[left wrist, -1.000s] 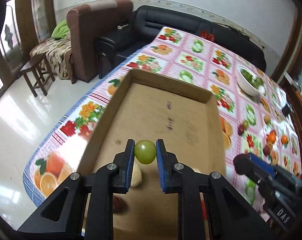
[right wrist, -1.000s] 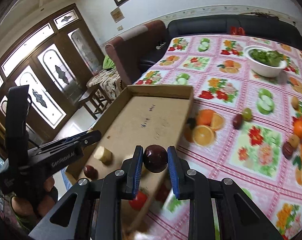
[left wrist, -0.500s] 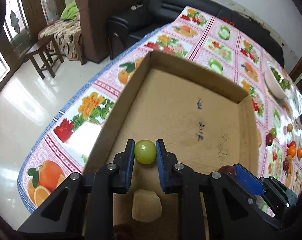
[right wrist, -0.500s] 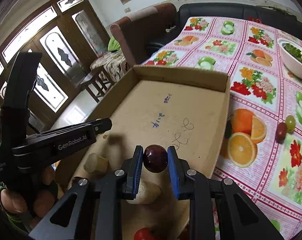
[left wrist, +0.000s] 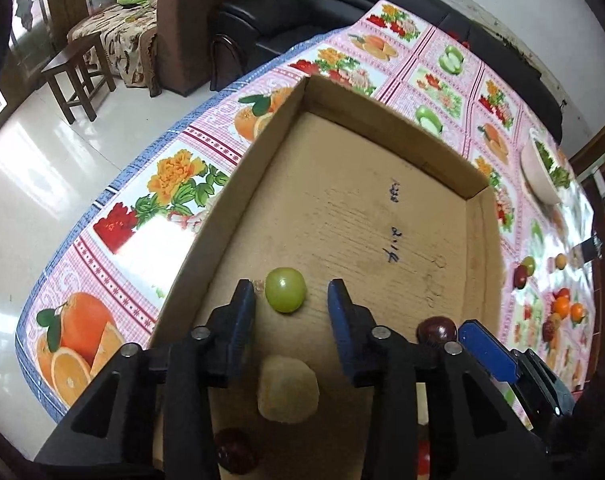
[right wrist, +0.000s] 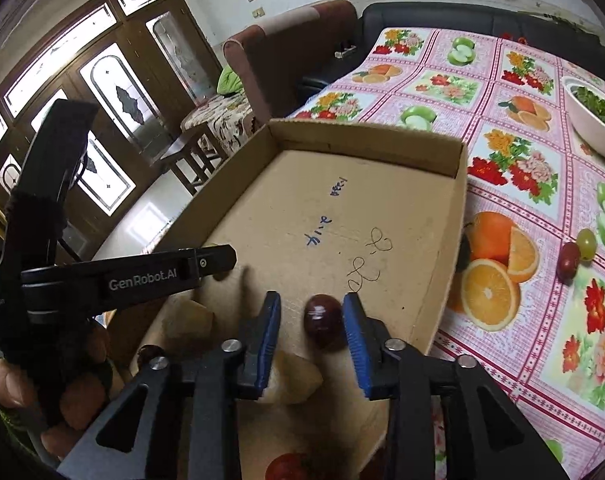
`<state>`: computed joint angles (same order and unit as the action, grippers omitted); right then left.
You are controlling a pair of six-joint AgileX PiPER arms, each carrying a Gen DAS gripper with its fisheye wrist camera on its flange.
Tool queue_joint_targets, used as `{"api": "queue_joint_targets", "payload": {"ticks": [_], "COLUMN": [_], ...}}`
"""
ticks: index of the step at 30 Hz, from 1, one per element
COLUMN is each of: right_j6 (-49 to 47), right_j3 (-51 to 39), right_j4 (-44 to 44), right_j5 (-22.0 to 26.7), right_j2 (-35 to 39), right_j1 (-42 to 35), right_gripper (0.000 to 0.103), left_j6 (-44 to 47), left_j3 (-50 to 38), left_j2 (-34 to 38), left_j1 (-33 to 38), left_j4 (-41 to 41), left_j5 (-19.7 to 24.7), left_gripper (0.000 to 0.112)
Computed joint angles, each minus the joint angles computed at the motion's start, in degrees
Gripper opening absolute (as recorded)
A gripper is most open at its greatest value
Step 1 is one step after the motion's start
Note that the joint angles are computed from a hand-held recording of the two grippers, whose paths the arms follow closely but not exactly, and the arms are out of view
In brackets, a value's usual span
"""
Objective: Organize fruits
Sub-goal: 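Open the left tool to drop the grape while the right tool releases the plum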
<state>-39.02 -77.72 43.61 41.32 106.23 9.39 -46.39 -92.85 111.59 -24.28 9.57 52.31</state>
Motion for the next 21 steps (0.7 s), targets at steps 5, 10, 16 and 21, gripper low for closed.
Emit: {"api": "queue_joint_targets", "payload": {"ticks": [5,10,16,21], "right_j6": [-3.2,-7.6,-12.6,-16.1], "right_j3": [3.7,9.2,15.2,18.6], "right_j4": [3.8,7.4,10.3,11.6], "right_j5": [0.8,1.9,4.3,6.5], "right_j2": [-4.2,-9.1,-13.6,-15.8], "right_j1": [-3.2,-9.2,-19.5,-27.9], "right_gripper": [0.040,0.045,0.045,0.045], "left_j6": [-1.4,-2.9,-2.7,-2.6], "left_j3": [2.6,3.2,-0.4,-4.7], "left_j2": [-3.4,-5.5,-4.8,-2.5], "left_j1": [-1.1,-4.2,-9.2,-13.2], "left_j4": [0.2,1.2,1.3,1.8], "left_j5": [-1.3,-1.9,-1.0,0.7], "left_gripper": [0.039,0.039,0.039,0.039]}}
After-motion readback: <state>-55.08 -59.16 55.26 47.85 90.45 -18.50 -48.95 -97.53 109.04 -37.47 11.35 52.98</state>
